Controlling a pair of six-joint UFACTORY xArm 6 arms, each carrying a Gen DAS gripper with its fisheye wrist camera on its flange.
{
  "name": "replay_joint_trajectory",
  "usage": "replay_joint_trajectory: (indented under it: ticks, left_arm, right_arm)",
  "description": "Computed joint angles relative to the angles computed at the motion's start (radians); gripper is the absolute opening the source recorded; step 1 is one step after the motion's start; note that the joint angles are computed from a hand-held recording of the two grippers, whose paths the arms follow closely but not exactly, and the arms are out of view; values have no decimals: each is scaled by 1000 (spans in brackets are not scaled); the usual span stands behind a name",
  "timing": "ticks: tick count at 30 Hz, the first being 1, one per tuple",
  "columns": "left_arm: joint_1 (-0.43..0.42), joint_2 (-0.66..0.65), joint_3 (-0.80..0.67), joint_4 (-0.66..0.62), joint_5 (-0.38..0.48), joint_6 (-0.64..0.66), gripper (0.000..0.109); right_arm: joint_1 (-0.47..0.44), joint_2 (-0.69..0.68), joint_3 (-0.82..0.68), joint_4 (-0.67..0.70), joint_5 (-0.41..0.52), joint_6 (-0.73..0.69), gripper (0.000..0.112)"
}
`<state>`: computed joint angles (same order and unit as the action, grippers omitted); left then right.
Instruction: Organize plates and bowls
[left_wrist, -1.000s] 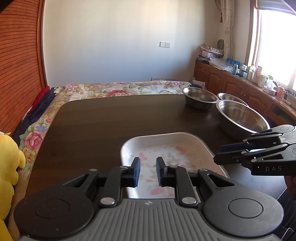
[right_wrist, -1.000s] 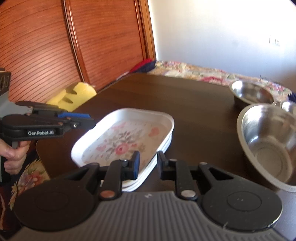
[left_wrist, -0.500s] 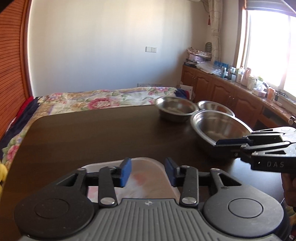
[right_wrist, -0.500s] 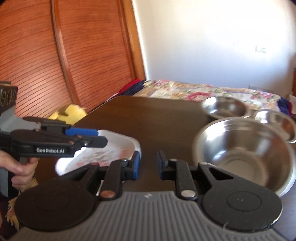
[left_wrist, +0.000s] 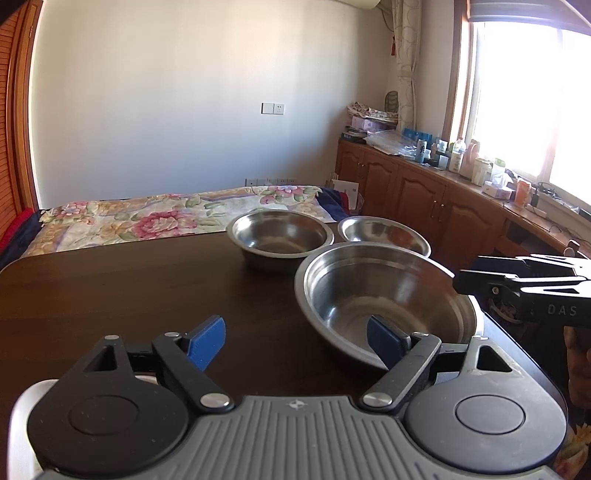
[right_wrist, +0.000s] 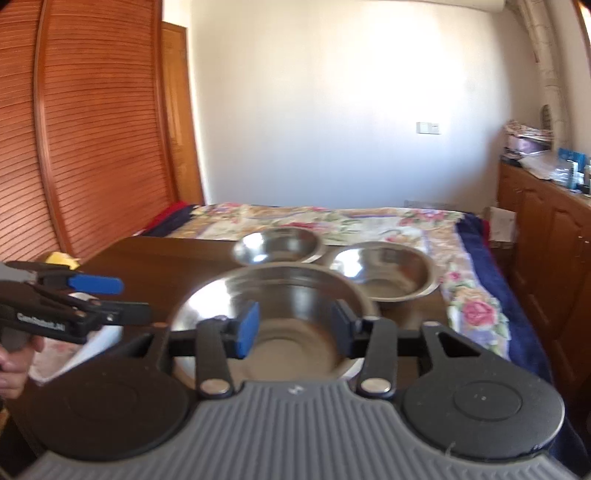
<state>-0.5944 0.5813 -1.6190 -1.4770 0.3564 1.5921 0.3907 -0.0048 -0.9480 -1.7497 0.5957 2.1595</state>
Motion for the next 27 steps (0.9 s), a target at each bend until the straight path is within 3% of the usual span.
replay_joint_trajectory:
  ticks: [9, 14, 18, 27]
  left_arm:
    - [-30, 61, -75, 40, -26, -80, 85]
    - [-35, 88, -103, 91, -27, -141, 77]
    - [-38, 106, -122, 136, -33, -181, 67]
    - [-41, 141, -155, 204, -28, -247, 48]
  right_arm:
    - [-57, -21, 63, -111, -6, 131, 72]
    - [-68, 6, 53, -170, -1, 230, 72]
    - [-64, 24, 46, -194, 20, 253, 72]
    - [-83, 50, 31, -225, -25, 281, 70]
